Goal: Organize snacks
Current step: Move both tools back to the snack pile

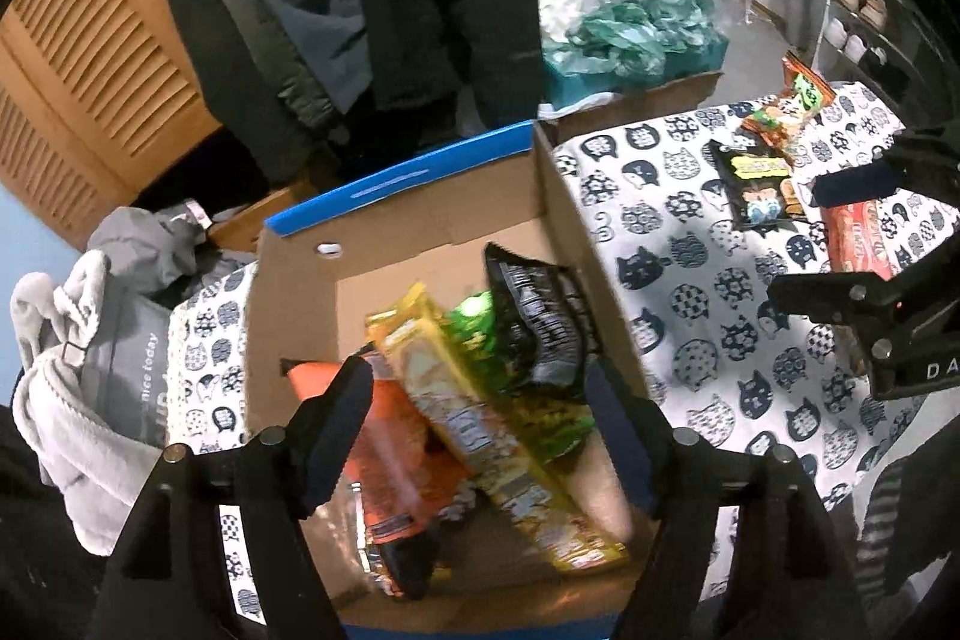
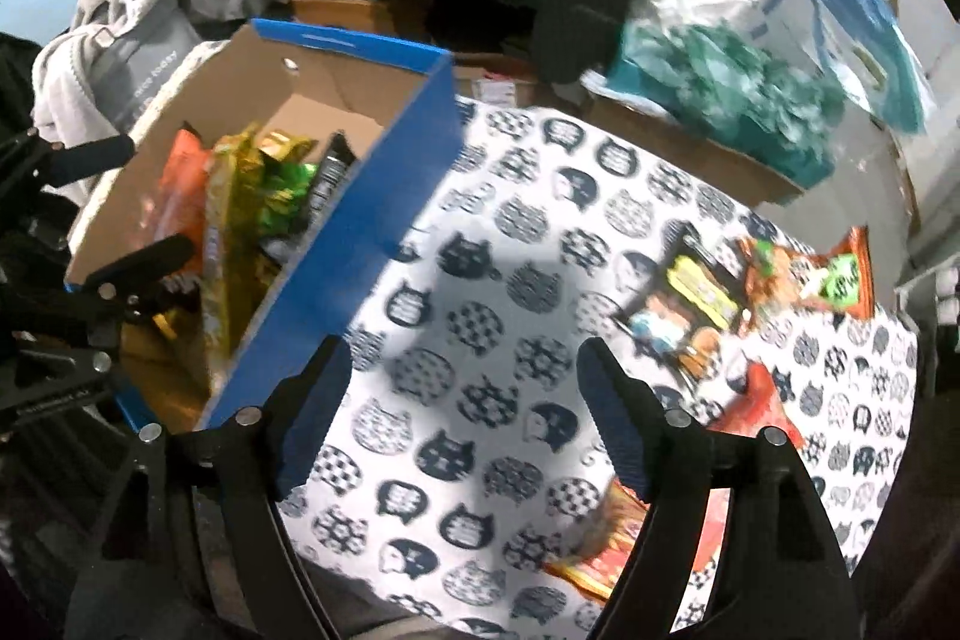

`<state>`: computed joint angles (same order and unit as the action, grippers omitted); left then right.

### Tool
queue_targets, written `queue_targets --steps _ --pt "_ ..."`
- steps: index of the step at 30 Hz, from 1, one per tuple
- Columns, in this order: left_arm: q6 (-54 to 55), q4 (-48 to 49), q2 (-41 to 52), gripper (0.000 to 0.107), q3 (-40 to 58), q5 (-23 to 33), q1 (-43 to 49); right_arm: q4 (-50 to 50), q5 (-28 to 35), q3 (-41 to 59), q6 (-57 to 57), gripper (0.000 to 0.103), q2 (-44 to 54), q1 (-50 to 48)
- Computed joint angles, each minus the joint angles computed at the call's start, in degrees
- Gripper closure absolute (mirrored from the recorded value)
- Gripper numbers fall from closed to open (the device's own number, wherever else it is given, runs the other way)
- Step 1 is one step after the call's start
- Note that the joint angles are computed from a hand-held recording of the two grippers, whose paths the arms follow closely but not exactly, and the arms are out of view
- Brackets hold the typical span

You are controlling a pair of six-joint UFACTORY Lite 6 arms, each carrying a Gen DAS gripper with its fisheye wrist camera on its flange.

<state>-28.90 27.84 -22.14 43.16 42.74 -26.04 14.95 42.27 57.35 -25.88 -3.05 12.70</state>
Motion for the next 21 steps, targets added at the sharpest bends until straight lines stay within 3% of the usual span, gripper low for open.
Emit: queue_targets --steps 10,21 --pt "-6.4 0.0 9.9 0.03 7.1 -0.4 -8.2 2.8 -0.7 -4.5 -10.3 0.024 -0.5 -14.7" --pt "-10.2 -0.4 21.0 0.03 14.4 -1.2 -14.9 5.6 -0.1 -1.2 -18.0 0.024 5.5 -29.3"
